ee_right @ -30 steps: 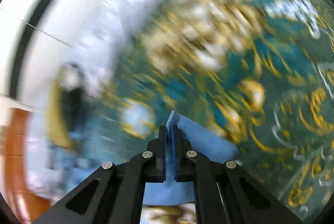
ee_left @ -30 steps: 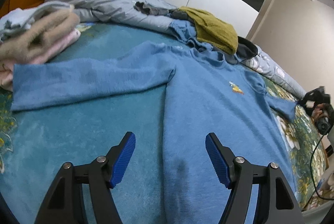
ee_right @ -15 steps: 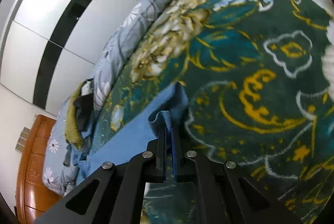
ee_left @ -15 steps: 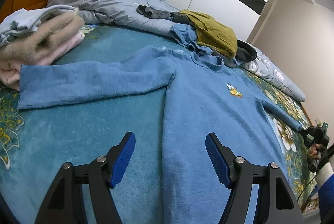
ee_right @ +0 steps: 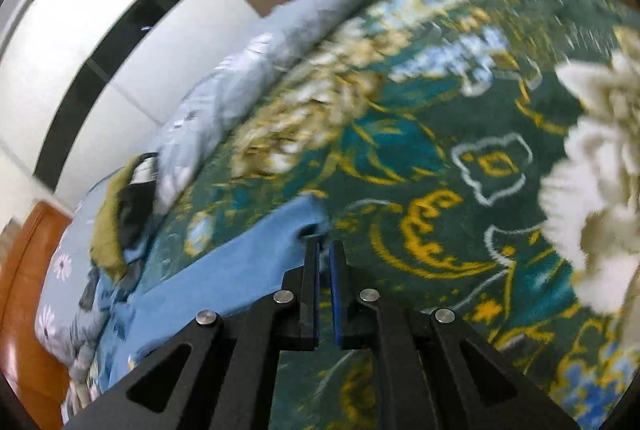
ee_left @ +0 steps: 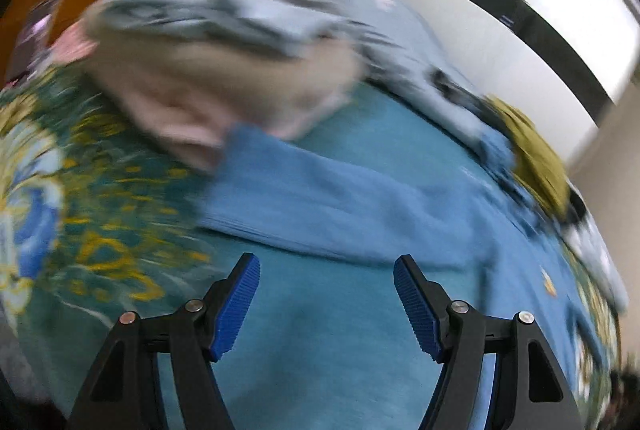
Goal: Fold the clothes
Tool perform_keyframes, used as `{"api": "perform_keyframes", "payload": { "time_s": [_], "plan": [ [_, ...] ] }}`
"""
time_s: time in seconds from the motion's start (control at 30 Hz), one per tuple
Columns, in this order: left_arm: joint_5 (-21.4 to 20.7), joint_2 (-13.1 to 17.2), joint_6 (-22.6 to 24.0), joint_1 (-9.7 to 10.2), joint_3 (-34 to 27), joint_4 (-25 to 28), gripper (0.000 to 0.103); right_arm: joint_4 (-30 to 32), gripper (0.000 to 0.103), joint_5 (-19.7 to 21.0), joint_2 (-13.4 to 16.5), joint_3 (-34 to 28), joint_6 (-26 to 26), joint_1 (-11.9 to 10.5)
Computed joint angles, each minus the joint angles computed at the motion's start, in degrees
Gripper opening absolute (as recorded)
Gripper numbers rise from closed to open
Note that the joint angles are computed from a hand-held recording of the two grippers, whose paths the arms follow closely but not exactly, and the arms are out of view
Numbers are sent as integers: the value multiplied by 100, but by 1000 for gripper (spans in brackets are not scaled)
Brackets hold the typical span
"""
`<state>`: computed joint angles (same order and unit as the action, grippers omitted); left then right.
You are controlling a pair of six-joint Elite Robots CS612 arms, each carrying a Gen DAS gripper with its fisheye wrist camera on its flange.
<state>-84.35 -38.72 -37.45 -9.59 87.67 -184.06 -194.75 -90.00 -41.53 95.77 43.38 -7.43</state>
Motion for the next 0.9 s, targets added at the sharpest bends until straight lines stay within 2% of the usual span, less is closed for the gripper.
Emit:
{"api": "perform_keyframes", "payload": {
  "time_s": [0.07, 0.13, 0.37, 0.43, 0.5, 0.53, 0.6, 0.63, 0.67, 0.77, 0.9],
  "plan": [
    [31, 68, -361, 107, -36, 16, 73, -192, 6, 30, -37, 12, -242, 84],
    [-118, 161, -546, 215, -130, 23, 73, -312, 6, 176, -48, -26, -482, 169],
    [-417, 445, -176, 361, -459, -283, 71, -152, 6, 768, 134, -468, -993, 405],
    [-550, 504, -83, 396, -524, -357, 66, -75, 6, 949, 221, -621, -1022, 451],
    [-708, 544, 47, 417, -558, -457, 48, 1, 6, 1093, 289, -738, -1084, 495],
    [-762, 552, 92, 424, -566, -446, 44, 47, 6, 1142, 323, -797, -1114, 521],
    [-863, 564, 120, 442, -585, -389, 30, 128, 6, 1284, 391, -905, -1137, 556],
    [-928, 573, 93, 456, -585, -404, 14, 162, 6, 1344, 423, -951, -1138, 572],
    [-968, 573, 79, 468, -580, -420, 5, 198, 6, 1396, 448, -986, -1147, 586],
    [-792, 476, 280, 446, -467, -569, 4, 299, 6, 1467, 488, -1037, -1224, 617],
    [-253, 267, 716, 370, -447, -426, 4, 350, 6, 1561, 505, -1023, -1225, 599]
  ]
}}
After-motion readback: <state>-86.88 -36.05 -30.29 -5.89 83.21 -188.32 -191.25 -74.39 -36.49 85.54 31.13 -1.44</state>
